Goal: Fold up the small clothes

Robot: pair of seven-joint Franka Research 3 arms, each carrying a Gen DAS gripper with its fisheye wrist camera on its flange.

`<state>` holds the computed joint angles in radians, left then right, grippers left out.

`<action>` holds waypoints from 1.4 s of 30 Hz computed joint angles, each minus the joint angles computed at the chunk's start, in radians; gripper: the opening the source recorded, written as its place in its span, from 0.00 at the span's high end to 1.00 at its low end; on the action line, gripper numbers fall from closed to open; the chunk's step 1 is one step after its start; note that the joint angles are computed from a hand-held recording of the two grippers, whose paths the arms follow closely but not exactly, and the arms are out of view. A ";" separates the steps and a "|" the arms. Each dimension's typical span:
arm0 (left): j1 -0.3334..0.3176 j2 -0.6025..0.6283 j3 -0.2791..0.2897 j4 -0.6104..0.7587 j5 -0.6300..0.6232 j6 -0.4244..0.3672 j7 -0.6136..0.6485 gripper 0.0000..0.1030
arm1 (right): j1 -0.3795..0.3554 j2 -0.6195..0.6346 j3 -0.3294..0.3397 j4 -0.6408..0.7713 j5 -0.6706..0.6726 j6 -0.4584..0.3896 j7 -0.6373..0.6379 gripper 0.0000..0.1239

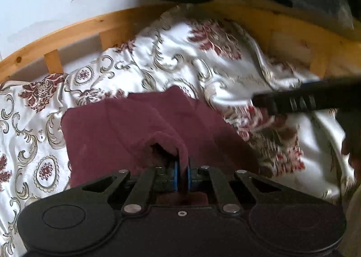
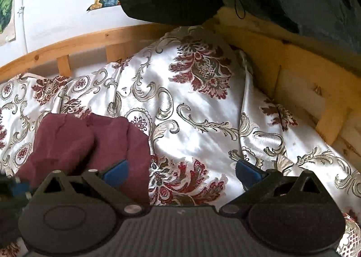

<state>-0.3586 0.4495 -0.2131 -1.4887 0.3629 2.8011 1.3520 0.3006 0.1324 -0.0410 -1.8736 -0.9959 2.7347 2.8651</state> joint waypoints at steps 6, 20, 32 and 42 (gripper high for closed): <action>0.033 -0.055 -0.045 -0.092 -0.057 0.045 0.037 0.47 | -0.011 -0.002 -0.005 -0.015 0.030 0.032 0.004 0.17; 0.262 -0.288 -0.279 -0.350 -0.658 0.192 0.474 0.01 | 0.001 0.045 -0.019 -0.022 0.239 0.171 -0.084 0.17; 0.159 -0.234 -0.045 -0.417 -0.339 0.276 0.457 0.01 | -0.049 0.158 0.044 -0.009 0.425 0.574 -0.259 0.17; 0.380 -0.157 -0.271 -0.410 -0.285 0.396 0.493 0.23 | -0.015 0.328 0.042 0.158 0.625 0.592 -0.340 0.44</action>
